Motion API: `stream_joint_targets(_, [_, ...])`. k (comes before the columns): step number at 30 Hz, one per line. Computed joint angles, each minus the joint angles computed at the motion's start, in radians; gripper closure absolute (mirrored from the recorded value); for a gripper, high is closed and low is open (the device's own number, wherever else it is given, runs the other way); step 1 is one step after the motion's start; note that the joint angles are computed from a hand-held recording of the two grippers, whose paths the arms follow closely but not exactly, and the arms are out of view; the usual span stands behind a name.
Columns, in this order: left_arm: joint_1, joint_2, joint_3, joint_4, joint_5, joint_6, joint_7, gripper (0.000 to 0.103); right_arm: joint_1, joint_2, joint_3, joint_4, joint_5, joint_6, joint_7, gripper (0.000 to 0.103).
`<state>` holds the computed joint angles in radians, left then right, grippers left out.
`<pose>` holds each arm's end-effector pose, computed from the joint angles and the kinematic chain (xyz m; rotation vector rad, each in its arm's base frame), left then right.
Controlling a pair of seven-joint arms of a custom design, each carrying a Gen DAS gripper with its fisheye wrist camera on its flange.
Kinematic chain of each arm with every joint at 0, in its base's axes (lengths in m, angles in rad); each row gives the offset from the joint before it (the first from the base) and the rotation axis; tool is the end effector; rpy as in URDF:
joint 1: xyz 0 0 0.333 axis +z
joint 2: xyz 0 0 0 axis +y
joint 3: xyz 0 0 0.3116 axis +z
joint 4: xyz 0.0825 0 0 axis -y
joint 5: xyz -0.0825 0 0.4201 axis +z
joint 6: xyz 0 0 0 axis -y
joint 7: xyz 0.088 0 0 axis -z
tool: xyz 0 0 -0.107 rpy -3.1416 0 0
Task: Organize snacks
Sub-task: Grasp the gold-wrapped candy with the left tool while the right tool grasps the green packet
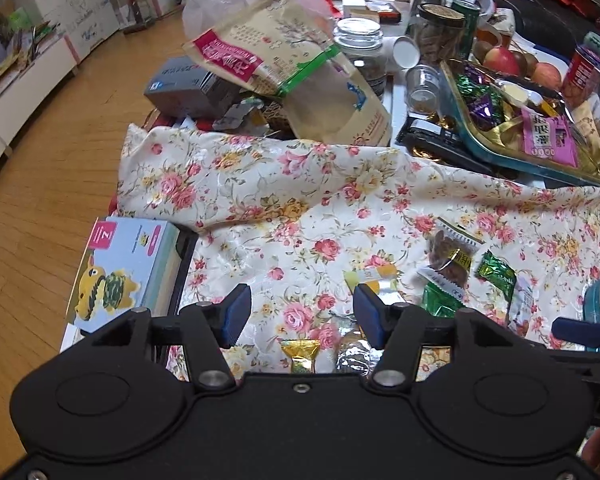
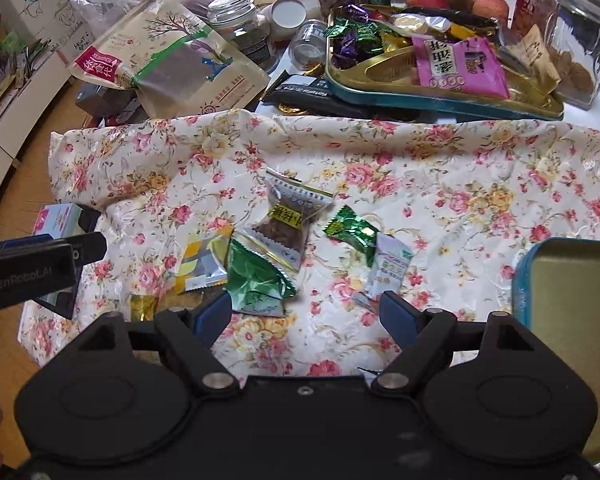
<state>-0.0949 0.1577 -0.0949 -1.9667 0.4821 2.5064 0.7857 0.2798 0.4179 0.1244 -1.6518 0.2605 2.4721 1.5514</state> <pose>0.6402 -0.1245 0.4104 -2.1304 1.6315 -0.3551 0.6783 0.2776 0.3937 -2.0938 1.6591 -0.0242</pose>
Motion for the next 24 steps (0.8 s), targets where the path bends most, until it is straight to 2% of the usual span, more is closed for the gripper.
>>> stream_joint_targets(15, [0.029, 0.024, -0.013, 0.004, -0.212, -0.028, 0.172, 0.041, -0.006, 0.030, 0.007, 0.036, 0.047, -0.064, 0.041, 0.020])
stream_joint_targets(24, [0.025, 0.048, 0.004, 0.020, -0.209, -0.092, 0.126, 0.042, 0.017, 0.110, 0.007, 0.129, 0.044, -0.102, 0.144, 0.020])
